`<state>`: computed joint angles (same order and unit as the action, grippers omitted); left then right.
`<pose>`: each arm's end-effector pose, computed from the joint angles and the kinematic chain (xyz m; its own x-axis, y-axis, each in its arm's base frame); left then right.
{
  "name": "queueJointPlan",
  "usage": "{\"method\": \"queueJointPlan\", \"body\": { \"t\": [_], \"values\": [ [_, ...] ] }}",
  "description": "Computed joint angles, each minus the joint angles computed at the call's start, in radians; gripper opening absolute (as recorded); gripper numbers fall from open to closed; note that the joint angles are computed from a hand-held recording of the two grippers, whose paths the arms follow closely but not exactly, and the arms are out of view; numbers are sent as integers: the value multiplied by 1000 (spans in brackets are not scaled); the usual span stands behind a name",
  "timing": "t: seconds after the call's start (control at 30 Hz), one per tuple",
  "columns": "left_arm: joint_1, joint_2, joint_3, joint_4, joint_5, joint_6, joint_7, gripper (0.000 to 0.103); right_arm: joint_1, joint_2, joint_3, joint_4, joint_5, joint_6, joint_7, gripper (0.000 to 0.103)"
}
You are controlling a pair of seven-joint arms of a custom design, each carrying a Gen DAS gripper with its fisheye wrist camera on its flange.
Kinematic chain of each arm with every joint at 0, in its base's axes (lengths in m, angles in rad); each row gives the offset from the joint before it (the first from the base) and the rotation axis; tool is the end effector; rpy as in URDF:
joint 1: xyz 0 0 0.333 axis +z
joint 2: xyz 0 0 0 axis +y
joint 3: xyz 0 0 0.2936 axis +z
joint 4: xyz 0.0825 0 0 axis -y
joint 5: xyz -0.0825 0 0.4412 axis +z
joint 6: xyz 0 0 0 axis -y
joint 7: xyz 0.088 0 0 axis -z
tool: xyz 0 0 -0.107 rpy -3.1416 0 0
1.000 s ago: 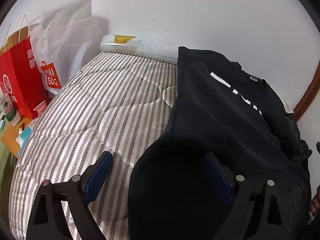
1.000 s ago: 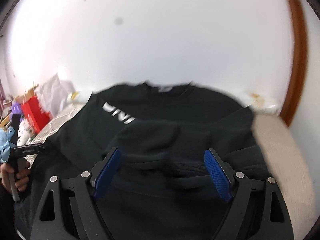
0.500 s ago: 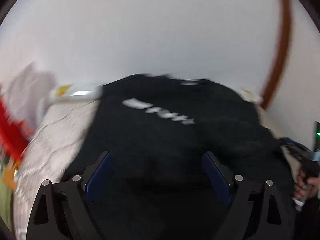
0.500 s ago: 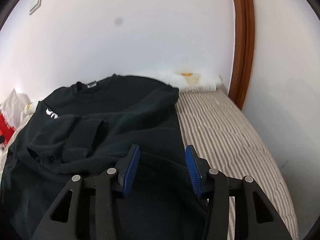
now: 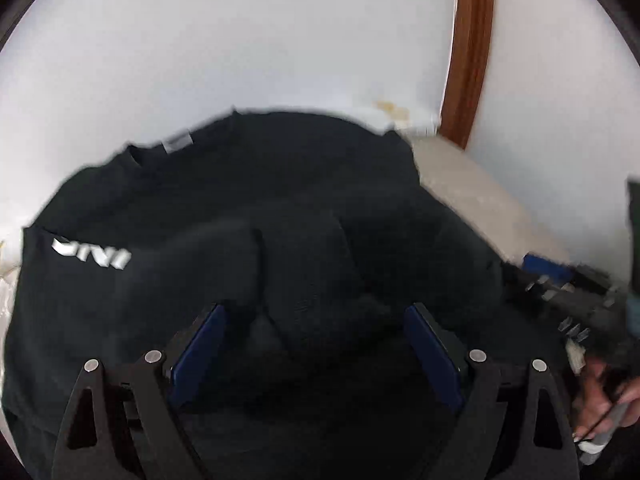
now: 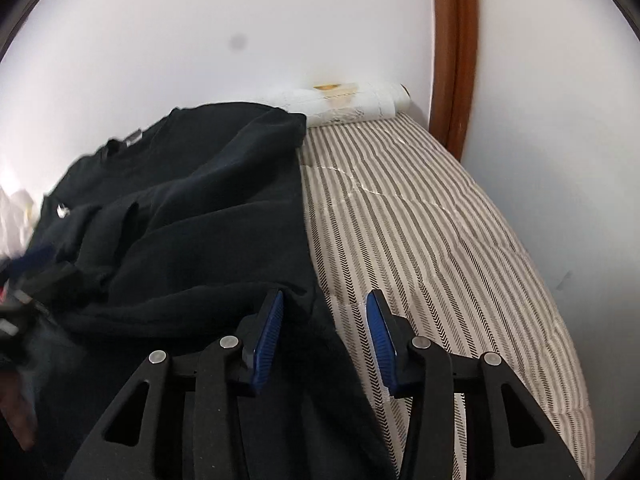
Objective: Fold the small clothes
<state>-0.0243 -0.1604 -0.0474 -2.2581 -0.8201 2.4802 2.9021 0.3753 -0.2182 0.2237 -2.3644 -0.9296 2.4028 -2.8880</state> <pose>0.5771 -0.0390 0.4179 -0.7411 -0.6714 -0.0074 -0.5084 0.5683 -0.6470 0.4544 0.3030 0.3852 -0.4965 -0.8553 -0.1479 -0.5745 0.4515 -0.6827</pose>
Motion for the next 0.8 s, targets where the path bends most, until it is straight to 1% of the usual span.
{"method": "queueJointPlan", "body": {
  "t": [0.07,0.17,0.27,0.3,0.37,0.4,0.47,0.5,0.6,0.73,0.8],
  "values": [
    [-2,14,-6,-13,14,28,9,90,-4,-12,-6,-16,3,28,15,43],
    [-11,1,-3,-44,-29,64,84,90,-10,-19,1,-19,-9,24,30,43],
    [-13,2,-12,-48,-4,85,53,89,-10,-22,12,-12,-25,0,46,43],
    [-14,1,-14,-50,2,99,46,85,-10,-22,13,-11,-30,-2,50,43],
    [-24,4,-17,-56,-14,158,63,46,-11,-26,12,-14,-40,2,62,43],
    [-27,10,-17,-52,-12,175,66,41,-11,-30,12,-18,-45,3,69,43],
    [-28,15,-3,-37,-49,160,83,27,-13,-35,14,-22,-55,5,84,43],
    [-26,13,6,-29,-80,147,96,25,-14,-37,15,-24,-61,5,92,43],
    [-7,7,43,3,-197,82,166,24,-14,-38,20,-24,-78,1,106,43],
    [43,45,67,83,-320,94,188,24,-11,-26,22,-13,-98,-3,114,43],
    [82,87,77,145,-365,97,155,24,-8,-19,22,-7,-105,-8,114,43]
  ]
}}
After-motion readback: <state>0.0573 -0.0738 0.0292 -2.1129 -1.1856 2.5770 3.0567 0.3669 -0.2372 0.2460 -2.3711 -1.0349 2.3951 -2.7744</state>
